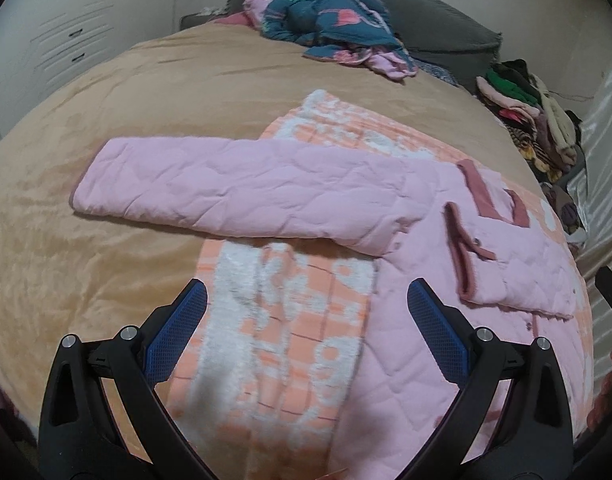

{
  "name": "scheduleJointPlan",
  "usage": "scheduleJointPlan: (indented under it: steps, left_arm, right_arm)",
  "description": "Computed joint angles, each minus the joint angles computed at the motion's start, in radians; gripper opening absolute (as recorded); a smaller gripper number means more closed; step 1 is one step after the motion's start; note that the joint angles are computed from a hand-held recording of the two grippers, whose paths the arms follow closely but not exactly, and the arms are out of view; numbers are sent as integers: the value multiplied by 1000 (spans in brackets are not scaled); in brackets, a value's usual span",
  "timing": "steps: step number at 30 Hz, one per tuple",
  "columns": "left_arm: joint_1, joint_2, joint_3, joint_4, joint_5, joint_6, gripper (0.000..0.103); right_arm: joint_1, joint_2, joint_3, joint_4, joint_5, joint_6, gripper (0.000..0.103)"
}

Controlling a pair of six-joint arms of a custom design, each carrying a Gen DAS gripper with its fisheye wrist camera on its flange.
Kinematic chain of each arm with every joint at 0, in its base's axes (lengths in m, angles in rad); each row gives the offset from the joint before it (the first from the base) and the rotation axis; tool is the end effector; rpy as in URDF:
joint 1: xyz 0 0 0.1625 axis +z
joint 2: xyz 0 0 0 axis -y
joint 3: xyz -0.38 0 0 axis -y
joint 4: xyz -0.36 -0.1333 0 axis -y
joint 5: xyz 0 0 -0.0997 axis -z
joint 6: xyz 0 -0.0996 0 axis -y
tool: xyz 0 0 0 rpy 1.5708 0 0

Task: Fold large clothes
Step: 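Move the left tool toward the other jacket sleeve cuff, then close the left tool on the sleeve cuff and lift it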

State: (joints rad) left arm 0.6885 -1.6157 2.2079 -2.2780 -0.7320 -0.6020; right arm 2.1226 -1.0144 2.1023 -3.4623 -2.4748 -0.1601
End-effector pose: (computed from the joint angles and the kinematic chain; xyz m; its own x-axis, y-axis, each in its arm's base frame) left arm -0.1681 -0.4069 0.2865 -0.8387 0.0232 -0.5440 0.3544 0.7818 -0.5130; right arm 0.2992 -0.3811 0.1954 -0.7547 0.0613 0.6532 -0.4905 0.6086 -0.6237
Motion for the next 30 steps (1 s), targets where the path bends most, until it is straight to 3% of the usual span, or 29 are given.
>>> scheduleJointPlan:
  steps: [16,24,30]
  left_arm:
    - [190,45,-26,-159,-28,80,94]
    - [338,107,-93,-214,-105,75,94]
    - [417,155,-155,-238,-82,49,94]
  right_arm:
    - [-22,181,-144,27,39,-34,99]
    - [-33,253,-182,46,47,-23,99]
    - [-46,276,-198,76,35,-19,99]
